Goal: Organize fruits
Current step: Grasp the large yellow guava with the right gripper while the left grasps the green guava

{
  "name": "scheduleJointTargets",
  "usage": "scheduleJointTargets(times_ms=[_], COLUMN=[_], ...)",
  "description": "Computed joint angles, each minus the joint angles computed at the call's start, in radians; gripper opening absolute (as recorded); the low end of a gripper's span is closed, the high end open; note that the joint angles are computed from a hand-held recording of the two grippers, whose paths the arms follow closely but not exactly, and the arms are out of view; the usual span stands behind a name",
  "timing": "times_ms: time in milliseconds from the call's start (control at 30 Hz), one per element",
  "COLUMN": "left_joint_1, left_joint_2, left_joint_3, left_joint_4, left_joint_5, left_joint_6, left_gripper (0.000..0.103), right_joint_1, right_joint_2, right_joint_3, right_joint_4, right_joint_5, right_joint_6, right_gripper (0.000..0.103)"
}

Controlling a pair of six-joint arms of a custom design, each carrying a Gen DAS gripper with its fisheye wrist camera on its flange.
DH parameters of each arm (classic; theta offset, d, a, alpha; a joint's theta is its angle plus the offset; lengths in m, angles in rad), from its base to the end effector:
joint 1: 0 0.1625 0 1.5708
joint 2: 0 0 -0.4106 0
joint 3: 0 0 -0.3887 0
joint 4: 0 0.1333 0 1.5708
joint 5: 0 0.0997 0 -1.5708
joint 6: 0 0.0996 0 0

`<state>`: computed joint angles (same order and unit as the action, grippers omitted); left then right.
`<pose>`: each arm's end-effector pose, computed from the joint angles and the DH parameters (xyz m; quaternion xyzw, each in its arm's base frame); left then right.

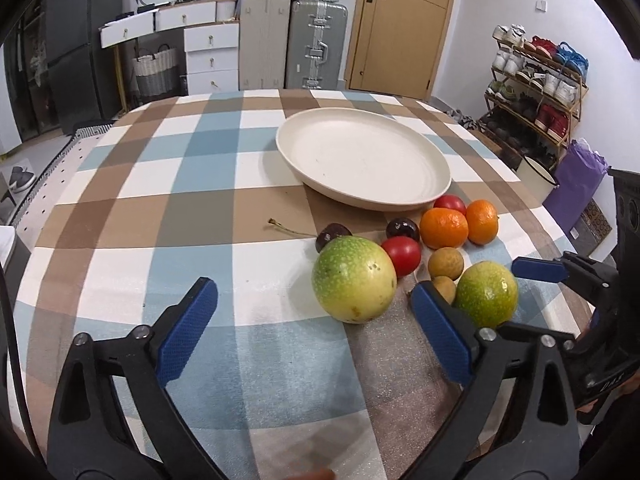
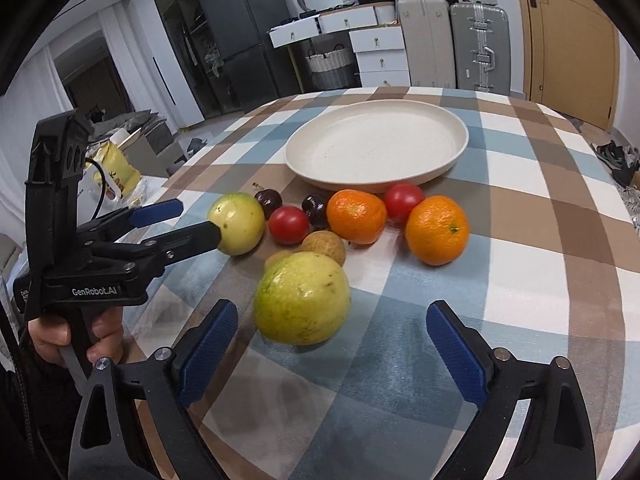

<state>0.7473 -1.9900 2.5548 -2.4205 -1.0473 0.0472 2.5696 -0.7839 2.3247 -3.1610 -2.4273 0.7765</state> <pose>-0.0818 -0.3254 0.2747 0.3699 0.8825 -0.2239 0.1852 0.3721 -0.1705 0.0036 0.0907 -0.9049 0.3362 0.2446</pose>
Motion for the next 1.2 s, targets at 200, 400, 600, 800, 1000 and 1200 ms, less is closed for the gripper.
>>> scheduleJointTargets(times_ms=[200, 400, 600, 800, 1000, 1200], left_joint_1=[-0.006, 0.047, 0.076, 0.084, 0.082, 0.063], left_joint_2=[0.049, 0.115, 0.135, 0.093, 0.041, -0.007], left_joint_3=[-0.007, -0.041, -0.046, -0.036, -0.03, -0.028], left_joint_4=[-0.003, -0.014, -0.052, -0.032, 0.004, 0.022], left_joint_5=[0.008, -0.064, -0.141, -0.161, -0.167, -0.167], left_joint_6=[-0.004, 0.008, 0.025, 0.02, 0.014, 0.007], left_gripper=[0.086, 0.067, 0.048, 0.047, 0.047, 0.047], right_joint_1=[-0.021, -0.023, -0.029, -0.036, -0.025, 0.003], right_joint_2=[0.01, 0.019, 0.019, 0.02, 0.025, 0.016], right_joint_3=[0.0, -0.007, 0.002, 0.004, 0.0, 0.014], right_joint_4=[-0.014, -0.031, -0.069, -0.102, -0.095, -0.122], right_joint_5=[0.034, 0.045, 0.067, 0.087, 0.073, 0.035], right_joint_6=[-0.013, -0.034, -0.05, -0.07, -0.062, -0.043], right_gripper=[0.088, 0.08, 0.069, 0.053, 0.052, 0.052])
